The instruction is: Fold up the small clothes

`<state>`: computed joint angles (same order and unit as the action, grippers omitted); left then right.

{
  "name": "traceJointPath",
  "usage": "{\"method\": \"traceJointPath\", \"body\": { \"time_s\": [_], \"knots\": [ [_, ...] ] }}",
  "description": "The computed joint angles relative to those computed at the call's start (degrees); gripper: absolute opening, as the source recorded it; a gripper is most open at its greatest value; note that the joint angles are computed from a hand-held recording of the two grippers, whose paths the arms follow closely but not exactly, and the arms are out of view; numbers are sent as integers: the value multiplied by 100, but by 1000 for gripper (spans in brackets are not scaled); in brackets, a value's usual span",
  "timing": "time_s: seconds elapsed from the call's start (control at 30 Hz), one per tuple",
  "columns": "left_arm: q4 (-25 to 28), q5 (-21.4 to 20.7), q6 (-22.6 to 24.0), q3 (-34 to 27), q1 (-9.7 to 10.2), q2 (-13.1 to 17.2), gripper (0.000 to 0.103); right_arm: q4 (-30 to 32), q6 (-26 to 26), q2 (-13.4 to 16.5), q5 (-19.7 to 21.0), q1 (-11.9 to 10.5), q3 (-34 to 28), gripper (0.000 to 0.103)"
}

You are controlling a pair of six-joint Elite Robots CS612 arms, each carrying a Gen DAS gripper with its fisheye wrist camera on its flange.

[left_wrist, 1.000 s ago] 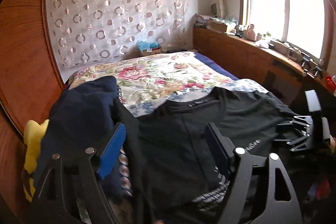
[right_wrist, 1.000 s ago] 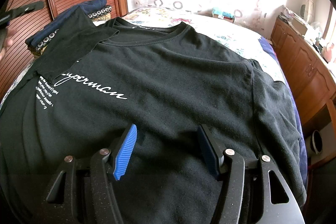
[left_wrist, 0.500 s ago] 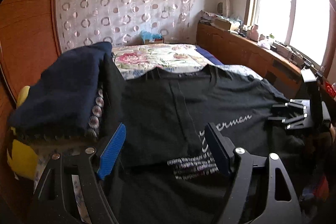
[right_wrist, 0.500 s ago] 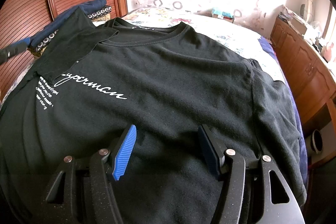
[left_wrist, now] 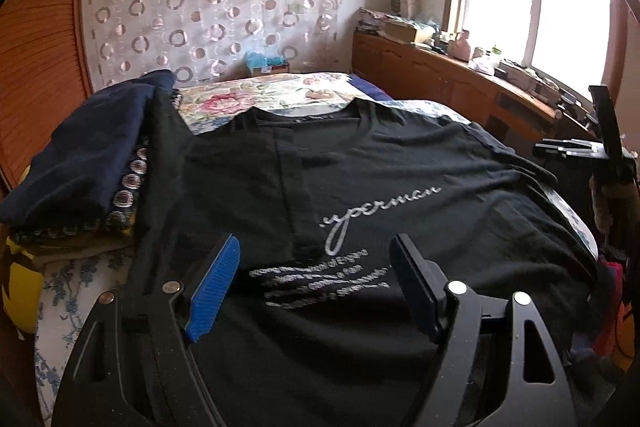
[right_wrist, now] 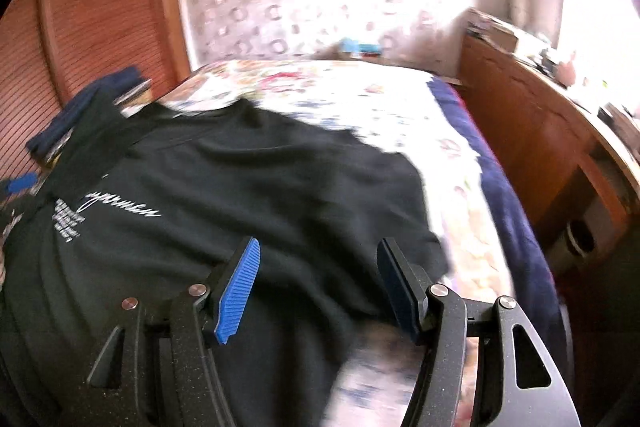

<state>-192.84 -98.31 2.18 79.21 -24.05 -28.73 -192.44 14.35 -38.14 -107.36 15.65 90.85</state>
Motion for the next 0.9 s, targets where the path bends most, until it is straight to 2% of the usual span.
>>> {"method": "traceJointPath", "body": {
  "time_s": [0.13,0.3,0.6,0.7,0.83,0.9],
  "knots": [
    [11,-68,78,57,-36,-34,78,-137,308,-116,-115,-122,325,63],
    [-12,-130,138,121,-68,-73,78,-103,651,-147,88,-249,545,59],
    [28,-208,179,142,-93,-89,78,234,758,-219,406,-373,607,58],
    [50,-206,189,133,-99,-86,78,242,767,-281,515,-394,681,43],
    [78,-154,204,132,-112,-88,78,114,762,-264,580,-411,655,12],
    [101,-147,191,124,-111,-86,78,84,654,-259,423,-386,627,10]
  ]
}}
